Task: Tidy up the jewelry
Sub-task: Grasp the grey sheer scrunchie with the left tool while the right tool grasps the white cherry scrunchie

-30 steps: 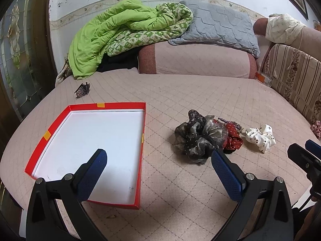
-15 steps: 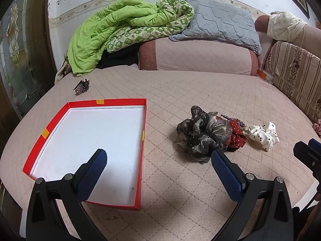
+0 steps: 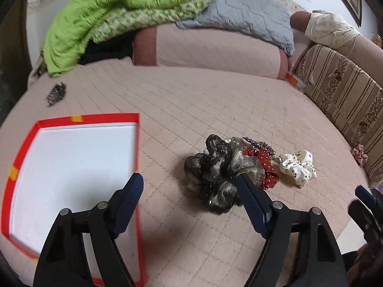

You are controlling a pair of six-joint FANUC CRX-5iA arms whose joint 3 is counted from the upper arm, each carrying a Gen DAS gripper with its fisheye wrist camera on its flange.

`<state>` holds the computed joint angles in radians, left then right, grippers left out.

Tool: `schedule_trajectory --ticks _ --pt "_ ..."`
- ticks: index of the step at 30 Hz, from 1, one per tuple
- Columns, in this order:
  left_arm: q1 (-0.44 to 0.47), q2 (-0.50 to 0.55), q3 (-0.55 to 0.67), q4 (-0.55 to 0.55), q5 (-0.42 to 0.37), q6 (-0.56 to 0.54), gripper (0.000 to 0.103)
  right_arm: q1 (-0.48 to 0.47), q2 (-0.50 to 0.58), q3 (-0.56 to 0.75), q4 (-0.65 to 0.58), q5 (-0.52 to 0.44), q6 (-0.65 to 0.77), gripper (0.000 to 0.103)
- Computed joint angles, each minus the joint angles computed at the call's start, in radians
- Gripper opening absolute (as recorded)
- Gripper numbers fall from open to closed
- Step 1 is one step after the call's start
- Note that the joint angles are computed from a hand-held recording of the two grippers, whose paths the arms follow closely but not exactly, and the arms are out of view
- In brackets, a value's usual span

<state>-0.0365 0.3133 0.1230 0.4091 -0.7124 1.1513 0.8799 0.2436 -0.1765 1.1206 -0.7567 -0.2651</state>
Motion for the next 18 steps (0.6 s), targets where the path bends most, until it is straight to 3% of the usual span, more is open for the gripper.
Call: schedule_trajectory --ticks 8,12,16,18 --pt "-0.023 0.155 0.186 -0.033 -0.114 0.051 0.078 -0.013 -0.012 -0.014 -0.017 0.032 -0.010 0.103" --pt "-0.022 0.198 0.219 0.007 -0.161 -0.001 0.035 -0.015 -0.015 -0.018 -0.017 0.028 -0.022 0.103" --pt "-0.021 0.170 0.154 0.075 -0.118 -0.099 0.021 -0.011 -0.004 0.003 -0.052 -0.010 -0.003 0.103" --pt "-0.017 0.143 0.104 0.129 -0.086 -0.155 0.019 -0.023 0.003 0.016 -0.082 0.000 0.016 0.103"
